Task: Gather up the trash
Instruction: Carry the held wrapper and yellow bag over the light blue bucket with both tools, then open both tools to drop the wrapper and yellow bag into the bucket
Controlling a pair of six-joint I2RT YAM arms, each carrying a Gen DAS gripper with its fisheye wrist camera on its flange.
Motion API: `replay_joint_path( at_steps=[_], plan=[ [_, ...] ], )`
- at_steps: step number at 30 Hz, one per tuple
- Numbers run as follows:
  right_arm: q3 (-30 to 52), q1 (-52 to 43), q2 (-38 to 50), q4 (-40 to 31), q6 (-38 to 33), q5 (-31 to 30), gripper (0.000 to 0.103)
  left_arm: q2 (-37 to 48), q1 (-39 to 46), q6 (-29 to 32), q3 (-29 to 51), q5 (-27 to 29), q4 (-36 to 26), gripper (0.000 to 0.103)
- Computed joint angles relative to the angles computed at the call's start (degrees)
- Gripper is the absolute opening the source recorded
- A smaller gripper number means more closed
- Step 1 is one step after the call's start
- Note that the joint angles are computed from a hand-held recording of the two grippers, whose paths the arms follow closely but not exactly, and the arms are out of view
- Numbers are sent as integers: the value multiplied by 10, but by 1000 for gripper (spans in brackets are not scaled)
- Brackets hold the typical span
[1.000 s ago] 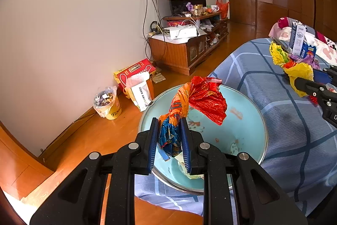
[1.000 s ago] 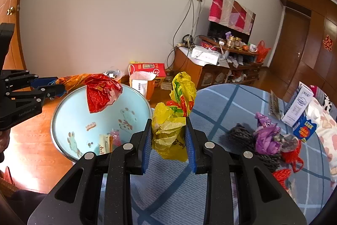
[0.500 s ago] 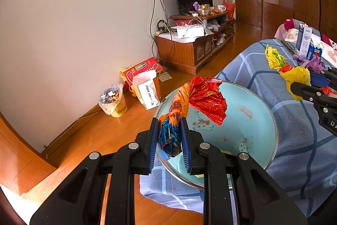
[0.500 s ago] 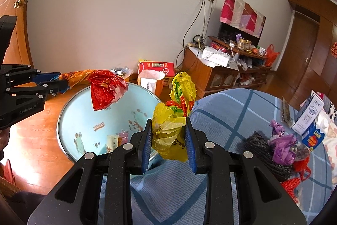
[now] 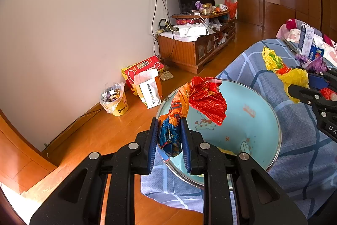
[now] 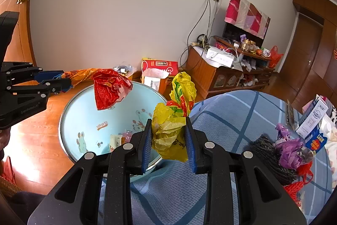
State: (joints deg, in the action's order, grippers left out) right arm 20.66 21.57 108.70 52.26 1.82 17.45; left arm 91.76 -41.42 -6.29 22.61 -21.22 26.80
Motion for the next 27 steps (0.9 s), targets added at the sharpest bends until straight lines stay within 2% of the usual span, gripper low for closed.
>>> replay_joint_path(
  at_steps=[27],
  plan=[
    [6,11,11,1,1,-11,31,-1,-7,-5,1,9,-7,23]
  ],
)
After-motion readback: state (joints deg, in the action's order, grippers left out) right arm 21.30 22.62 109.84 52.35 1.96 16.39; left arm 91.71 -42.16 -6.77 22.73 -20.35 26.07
